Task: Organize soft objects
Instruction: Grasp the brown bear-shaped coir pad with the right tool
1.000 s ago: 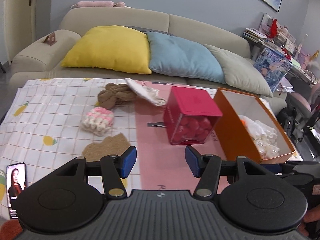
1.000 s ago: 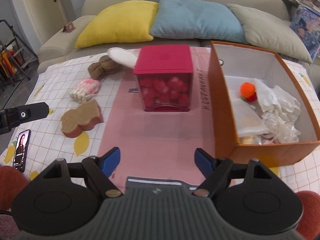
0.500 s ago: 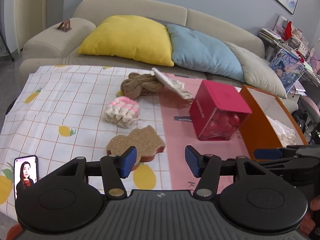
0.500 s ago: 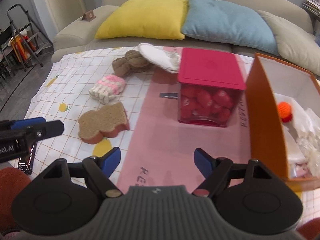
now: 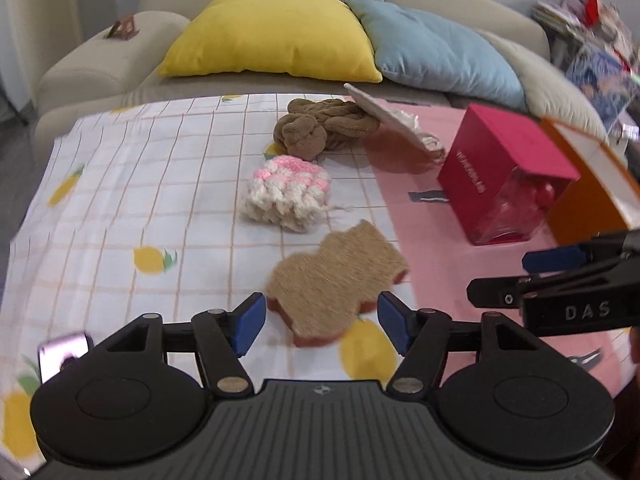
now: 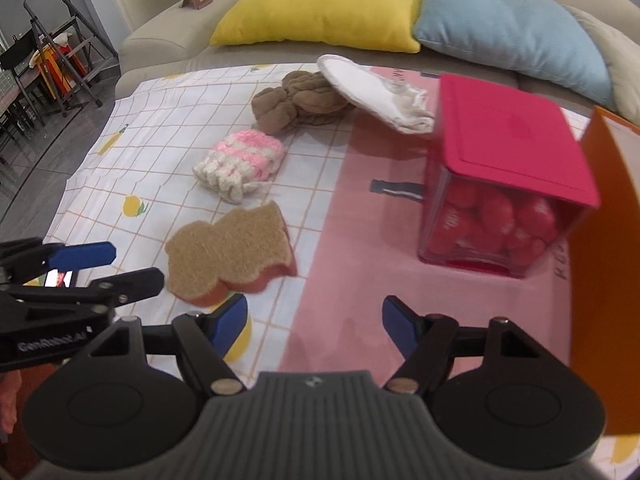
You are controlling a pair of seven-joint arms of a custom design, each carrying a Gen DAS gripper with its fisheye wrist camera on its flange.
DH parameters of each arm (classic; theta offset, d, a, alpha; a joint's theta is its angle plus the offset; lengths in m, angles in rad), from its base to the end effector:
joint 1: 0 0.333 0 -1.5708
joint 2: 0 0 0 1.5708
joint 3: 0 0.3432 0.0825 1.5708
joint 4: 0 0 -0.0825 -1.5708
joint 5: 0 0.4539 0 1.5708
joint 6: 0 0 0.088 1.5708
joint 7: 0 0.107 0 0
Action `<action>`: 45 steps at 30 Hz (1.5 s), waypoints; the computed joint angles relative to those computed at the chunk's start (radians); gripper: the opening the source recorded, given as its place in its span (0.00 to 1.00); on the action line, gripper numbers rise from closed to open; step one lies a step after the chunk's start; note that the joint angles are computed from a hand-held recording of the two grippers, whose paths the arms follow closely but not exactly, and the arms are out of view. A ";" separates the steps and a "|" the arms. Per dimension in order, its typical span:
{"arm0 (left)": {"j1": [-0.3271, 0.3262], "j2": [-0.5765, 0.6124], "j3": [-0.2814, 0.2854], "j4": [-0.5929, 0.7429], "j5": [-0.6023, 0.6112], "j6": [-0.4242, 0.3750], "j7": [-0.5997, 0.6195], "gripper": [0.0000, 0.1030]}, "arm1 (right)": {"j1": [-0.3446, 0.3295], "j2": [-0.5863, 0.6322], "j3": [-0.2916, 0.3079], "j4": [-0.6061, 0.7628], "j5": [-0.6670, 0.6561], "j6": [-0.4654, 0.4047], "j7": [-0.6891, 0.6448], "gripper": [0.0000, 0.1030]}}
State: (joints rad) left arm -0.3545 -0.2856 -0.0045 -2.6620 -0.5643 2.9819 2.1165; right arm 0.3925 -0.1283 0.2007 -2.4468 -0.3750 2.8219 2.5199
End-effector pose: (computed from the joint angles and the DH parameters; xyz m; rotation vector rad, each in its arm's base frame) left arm 0.4642 -0.1343 0.3700 -1.5445 2.2658 -0.8024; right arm 0.4484 0.3247 0.3801 -1.8431 1.8877 -0.3185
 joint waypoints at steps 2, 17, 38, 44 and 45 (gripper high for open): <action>-0.002 0.041 0.017 0.035 -0.012 -0.013 0.021 0.73 | 0.003 0.039 -0.006 0.032 0.010 0.009 -0.021 0.70; 0.083 0.250 0.005 0.242 -0.411 -0.264 0.387 0.70 | 0.075 0.221 -0.078 0.164 0.067 -0.024 -0.120 0.51; 0.167 0.135 -0.134 0.136 -0.438 -0.336 0.370 0.69 | 0.042 0.163 -0.074 0.115 0.005 0.011 0.041 0.71; 0.184 0.140 -0.136 0.114 -0.249 -0.176 0.150 0.69 | 0.059 0.220 -0.058 0.160 0.129 0.023 -0.054 0.79; 0.187 0.143 -0.133 0.114 -0.206 -0.170 0.114 0.69 | 0.063 0.232 -0.059 0.171 0.144 0.019 -0.063 0.81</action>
State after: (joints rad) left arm -0.1672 -0.1425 -0.1379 -2.5476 -0.7699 2.8117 2.2304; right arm 0.4553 0.1035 0.1421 -2.2754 -0.2306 2.8414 2.4568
